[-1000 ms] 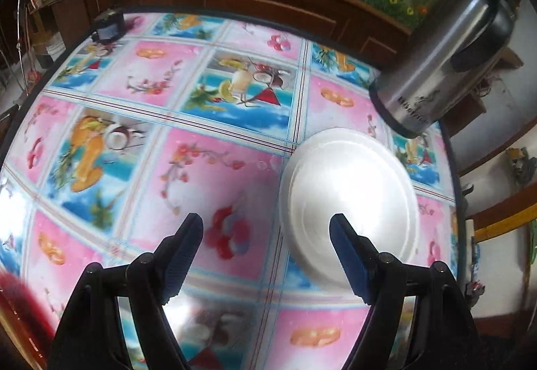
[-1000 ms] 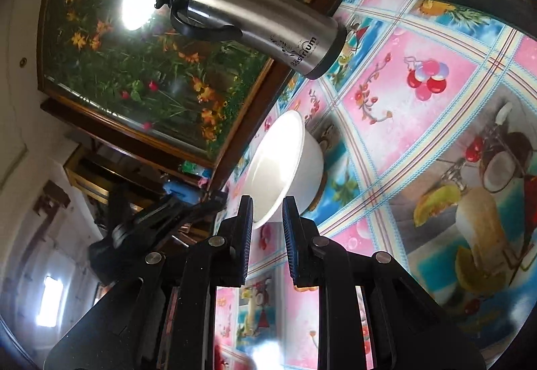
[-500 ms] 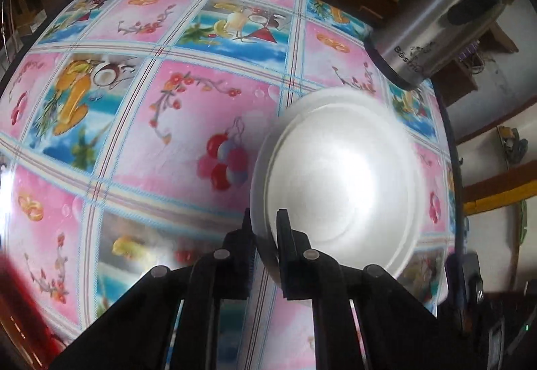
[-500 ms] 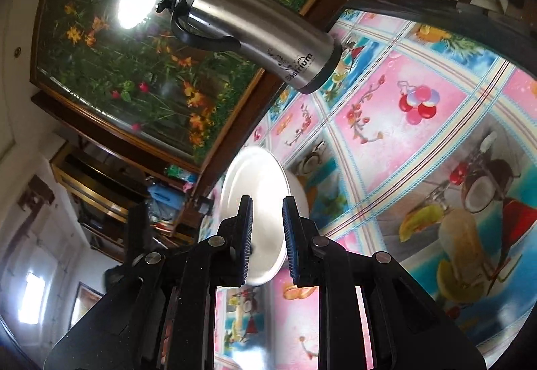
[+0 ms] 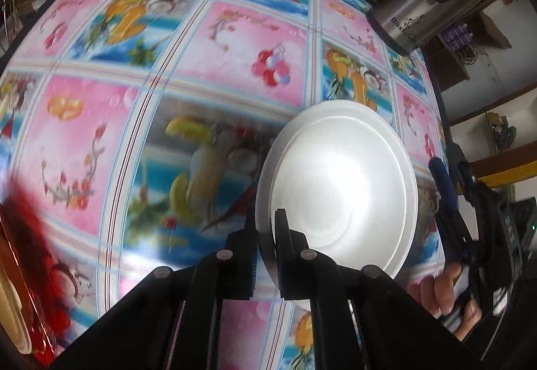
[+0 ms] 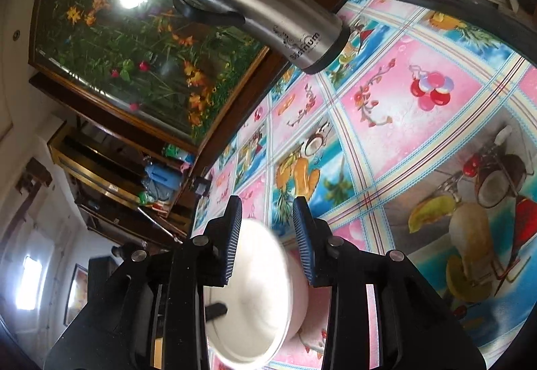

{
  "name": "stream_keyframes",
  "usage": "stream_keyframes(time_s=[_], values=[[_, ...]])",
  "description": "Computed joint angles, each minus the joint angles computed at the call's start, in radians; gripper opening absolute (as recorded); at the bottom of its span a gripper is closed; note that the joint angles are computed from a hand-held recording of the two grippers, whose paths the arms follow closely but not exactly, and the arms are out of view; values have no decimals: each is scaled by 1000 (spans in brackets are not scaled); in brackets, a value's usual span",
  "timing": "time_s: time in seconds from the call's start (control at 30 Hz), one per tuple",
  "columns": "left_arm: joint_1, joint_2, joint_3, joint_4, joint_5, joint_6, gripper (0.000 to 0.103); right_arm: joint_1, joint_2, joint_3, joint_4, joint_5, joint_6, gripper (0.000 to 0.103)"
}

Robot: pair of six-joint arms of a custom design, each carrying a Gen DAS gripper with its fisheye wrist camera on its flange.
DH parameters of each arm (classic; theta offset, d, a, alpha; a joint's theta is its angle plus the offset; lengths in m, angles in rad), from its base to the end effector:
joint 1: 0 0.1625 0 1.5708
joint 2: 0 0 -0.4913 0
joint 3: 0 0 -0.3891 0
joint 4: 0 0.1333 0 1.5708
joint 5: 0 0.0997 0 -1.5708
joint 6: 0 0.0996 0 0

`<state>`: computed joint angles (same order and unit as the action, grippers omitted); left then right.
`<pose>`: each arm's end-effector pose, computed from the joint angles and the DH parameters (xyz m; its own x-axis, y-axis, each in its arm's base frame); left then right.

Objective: Organize plates and bowls
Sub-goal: 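Lift the white bowl with the right tool toward the stack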

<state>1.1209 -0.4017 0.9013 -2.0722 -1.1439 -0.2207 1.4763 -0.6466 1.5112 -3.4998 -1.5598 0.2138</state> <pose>-0.2314 -0.8806 0.0777 -0.8953 0.1885 -0.4036 0.2448 0.9652 -0.0924 0.0602 -0.7893 0.2013 -0.9640 0.1853 -0.1908 0.2561 0.4539 -0.8535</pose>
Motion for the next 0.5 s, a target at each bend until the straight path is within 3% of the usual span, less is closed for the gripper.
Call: stream_keyframes(time_s=[0.37, 0.5], values=[[30, -152, 233, -99, -7, -13, 8, 34, -19, 68, 17, -36, -70, 31], [42, -183, 279, -112, -27, -9, 8, 60, -34, 109, 51, -106, -82, 31]])
